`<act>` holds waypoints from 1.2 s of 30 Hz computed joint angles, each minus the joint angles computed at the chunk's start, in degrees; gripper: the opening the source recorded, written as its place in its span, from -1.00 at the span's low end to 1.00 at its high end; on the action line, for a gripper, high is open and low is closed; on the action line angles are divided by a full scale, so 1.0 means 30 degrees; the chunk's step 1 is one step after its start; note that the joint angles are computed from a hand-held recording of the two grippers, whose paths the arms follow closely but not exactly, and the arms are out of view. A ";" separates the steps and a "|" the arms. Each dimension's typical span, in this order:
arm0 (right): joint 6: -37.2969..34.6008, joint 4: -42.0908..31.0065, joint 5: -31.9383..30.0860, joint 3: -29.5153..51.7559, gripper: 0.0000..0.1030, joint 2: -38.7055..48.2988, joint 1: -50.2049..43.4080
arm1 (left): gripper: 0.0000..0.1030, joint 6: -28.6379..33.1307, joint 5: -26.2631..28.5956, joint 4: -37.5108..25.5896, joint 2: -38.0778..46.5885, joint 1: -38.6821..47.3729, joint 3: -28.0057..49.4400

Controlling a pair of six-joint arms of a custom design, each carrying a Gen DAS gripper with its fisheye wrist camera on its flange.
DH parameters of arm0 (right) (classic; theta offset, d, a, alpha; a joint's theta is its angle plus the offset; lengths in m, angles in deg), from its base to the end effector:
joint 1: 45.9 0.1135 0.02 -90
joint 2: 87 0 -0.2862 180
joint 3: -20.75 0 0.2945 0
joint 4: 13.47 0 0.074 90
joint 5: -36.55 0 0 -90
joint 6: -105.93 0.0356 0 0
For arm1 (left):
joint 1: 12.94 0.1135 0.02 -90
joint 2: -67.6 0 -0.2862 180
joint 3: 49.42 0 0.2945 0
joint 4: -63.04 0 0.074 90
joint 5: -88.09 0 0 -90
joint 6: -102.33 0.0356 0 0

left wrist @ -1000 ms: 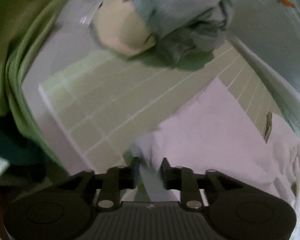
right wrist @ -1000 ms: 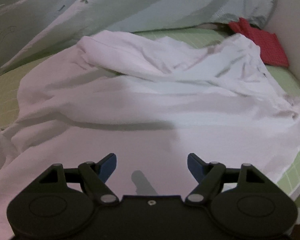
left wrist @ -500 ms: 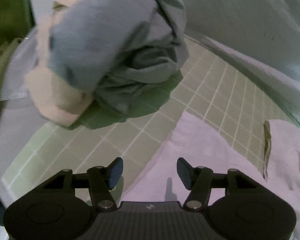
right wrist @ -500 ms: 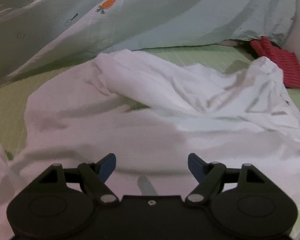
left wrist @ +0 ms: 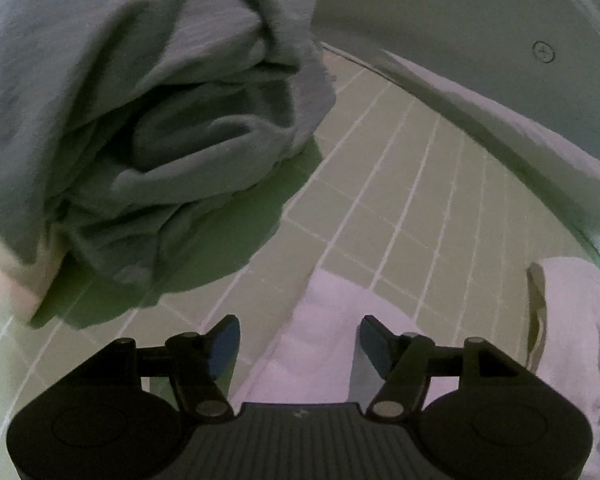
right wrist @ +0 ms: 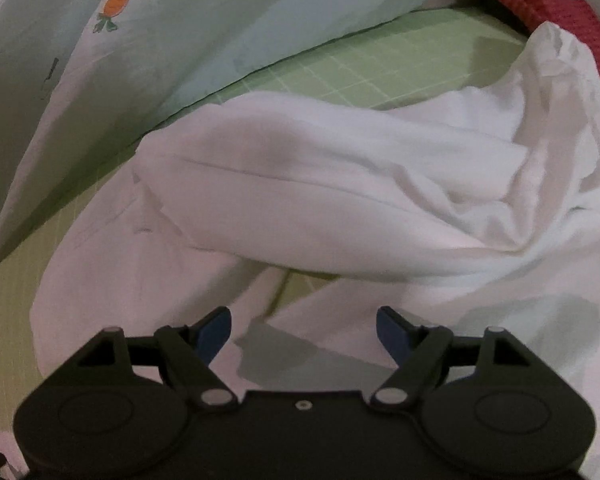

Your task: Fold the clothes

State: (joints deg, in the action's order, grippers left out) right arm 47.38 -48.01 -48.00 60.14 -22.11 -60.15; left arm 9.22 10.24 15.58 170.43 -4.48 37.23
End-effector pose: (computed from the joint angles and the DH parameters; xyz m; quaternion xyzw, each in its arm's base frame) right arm 0.2114 -0.0572 0.1511 0.3860 0.8844 -0.0068 0.2622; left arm 0.4113 0.0536 0.2130 -0.0736 0.9657 -0.0923 0.2313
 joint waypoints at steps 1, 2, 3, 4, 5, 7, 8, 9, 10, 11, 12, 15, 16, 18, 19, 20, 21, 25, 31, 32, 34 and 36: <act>0.0291 -0.0034 0.0308 0.0313 0.56 0.0585 0.0211 | 0.32 0.0053 0.0038 -0.0011 0.0141 -0.0071 0.0146; 0.0690 -0.0190 0.0686 0.0549 0.55 0.0981 0.0454 | 0.31 0.0131 0.0057 -0.0014 0.0256 -0.0155 0.0269; 0.1111 -0.0373 0.1059 0.0776 0.50 0.1346 0.0695 | 0.24 0.0193 0.0005 0.0007 0.0308 -0.0248 0.0339; 0.1422 -0.0445 0.1291 0.0881 0.43 0.1551 0.0852 | 0.15 0.0140 -0.0174 0.0166 0.0273 -0.0331 0.0296; 0.1326 -0.0492 0.1385 0.0852 0.16 0.1473 0.0865 | -0.16 0.0023 -0.0330 0.0360 0.0227 -0.0382 0.0220; 0.0740 -0.0648 0.1620 0.0906 -0.29 0.1425 0.0867 | -0.67 0.0003 -0.0381 0.0276 0.0367 -0.0403 0.0366; 0.0280 -0.0763 0.1645 0.0881 -0.49 0.1349 0.0766 | -0.81 0.0045 -0.0564 0.0342 0.0372 -0.0426 0.0339; -0.0077 -0.0674 0.1210 0.0622 -0.67 0.0958 0.0345 | -0.90 0.0129 -0.0676 0.0423 0.0355 -0.0423 0.0288; -0.0424 -0.0569 0.0682 0.0339 -0.76 0.0525 -0.0149 | -0.92 0.0293 -0.0597 0.0562 0.0263 -0.0340 0.0168; -0.0611 -0.0530 0.0229 0.0065 -0.87 0.0037 -0.0645 | -0.95 0.0358 -0.0532 0.0760 0.0105 -0.0246 0.0006; -0.0776 -0.0520 -0.0224 -0.0195 -0.93 -0.0457 -0.1157 | -0.96 0.0419 -0.0521 0.0949 -0.0070 -0.0158 -0.0152; -0.1123 -0.0699 -0.0567 -0.0654 -0.95 -0.2351 -0.1667 | -0.97 0.0189 -0.1168 0.1584 -0.0836 0.0155 -0.0498; -0.1241 -0.0814 -0.0433 -0.0747 -0.95 -0.3083 -0.1665 | -0.97 -0.0003 -0.1183 0.1723 -0.1066 0.0400 -0.0484; -0.1662 -0.1030 -0.0348 -0.0817 -0.95 -0.4638 -0.1858 | -0.97 -0.0716 -0.0515 0.1572 -0.1221 0.1020 -0.0106; -0.1727 -0.0896 -0.0611 -0.0860 -0.95 -0.5127 -0.2109 | -0.97 -0.0927 -0.0384 0.1673 -0.1234 0.1202 0.0018; -0.1738 -0.0736 -0.0883 -0.0902 -0.95 -0.5562 -0.2345 | -0.99 -0.0908 -0.1002 0.2293 -0.1408 0.1099 -0.0218; -0.1954 -0.0491 -0.0817 -0.0874 -0.95 -0.5506 -0.2369 | -0.99 -0.0761 -0.1751 0.2887 -0.1566 0.0951 -0.0454; -0.2880 -0.0020 -0.0681 -0.0600 -0.52 -0.4662 -0.2362 | -0.48 0.0075 -0.1428 0.1632 -0.1060 0.1199 0.0396; -0.3439 -0.1856 0.0171 -0.1466 0.47 -0.7975 -0.0892 | 0.02 0.1429 0.0030 0.0399 -0.2959 0.2326 -0.1769; -0.3558 -0.2431 0.0407 -0.1641 0.50 -0.8644 -0.0563 | 0.03 0.1707 0.0059 0.0191 -0.3378 0.2509 -0.2283; -0.3905 -0.3634 0.0325 -0.2118 0.52 -1.0070 -0.0286 | 0.06 0.2249 0.0108 -0.0253 -0.4206 0.2884 -0.3264; -0.3884 -0.5285 0.0153 -0.2636 0.53 -1.1892 -0.0103 | 0.07 0.2580 0.0144 -0.0728 -0.5019 0.3201 -0.4122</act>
